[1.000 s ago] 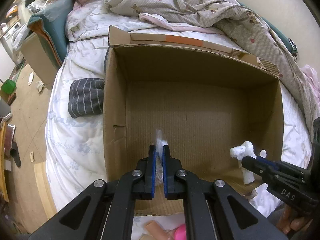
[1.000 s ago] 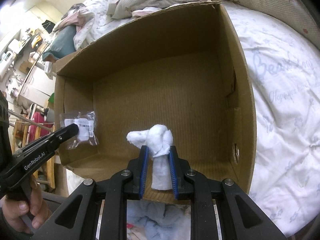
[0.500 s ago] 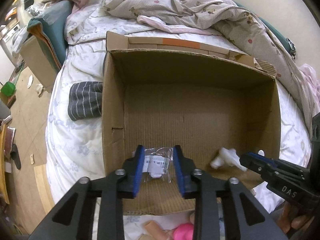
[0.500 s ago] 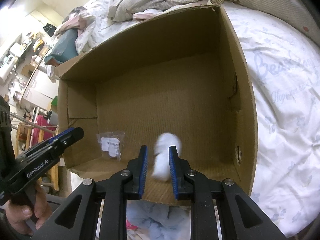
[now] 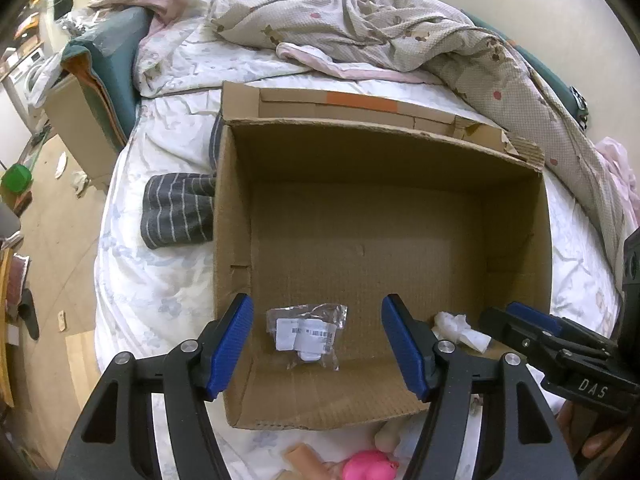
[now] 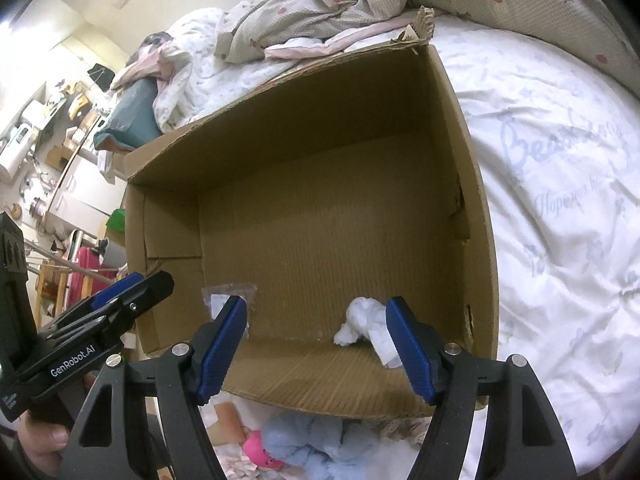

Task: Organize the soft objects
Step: 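Open both grippers to drop the bag and sock into the box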

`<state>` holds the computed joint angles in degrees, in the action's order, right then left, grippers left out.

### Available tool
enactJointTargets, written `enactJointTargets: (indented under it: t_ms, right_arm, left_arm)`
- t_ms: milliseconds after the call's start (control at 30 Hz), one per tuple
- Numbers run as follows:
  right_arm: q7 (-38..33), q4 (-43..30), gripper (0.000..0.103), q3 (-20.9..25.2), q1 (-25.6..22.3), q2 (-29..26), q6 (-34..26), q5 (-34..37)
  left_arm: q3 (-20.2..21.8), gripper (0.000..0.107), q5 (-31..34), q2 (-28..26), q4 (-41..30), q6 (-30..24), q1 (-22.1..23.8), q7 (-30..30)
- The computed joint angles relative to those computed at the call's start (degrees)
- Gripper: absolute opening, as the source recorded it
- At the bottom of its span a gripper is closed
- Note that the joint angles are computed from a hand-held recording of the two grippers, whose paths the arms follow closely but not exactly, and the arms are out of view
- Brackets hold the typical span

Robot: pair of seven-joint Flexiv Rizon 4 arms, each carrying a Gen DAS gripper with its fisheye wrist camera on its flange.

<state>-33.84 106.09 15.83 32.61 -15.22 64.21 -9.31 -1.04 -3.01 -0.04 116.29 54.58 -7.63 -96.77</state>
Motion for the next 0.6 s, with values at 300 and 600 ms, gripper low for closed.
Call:
enactJointTargets:
  t_ms: [300, 600]
  right_arm:
    - [2.7, 2.2, 0.076, -0.3, 0.5, 2.7, 1.2, -2.2]
    - [4.5, 5.0, 0.076, 1.0, 0.7, 6.5, -0.1, -3.0]
  left_arm:
    - [0.7, 0.064, 1.1, 5.2, 2.4, -1.2, 0.7, -1.0]
    - [1.3, 0.064, 0.0, 12.0, 6.6, -5.3, 2.0, -1.6]
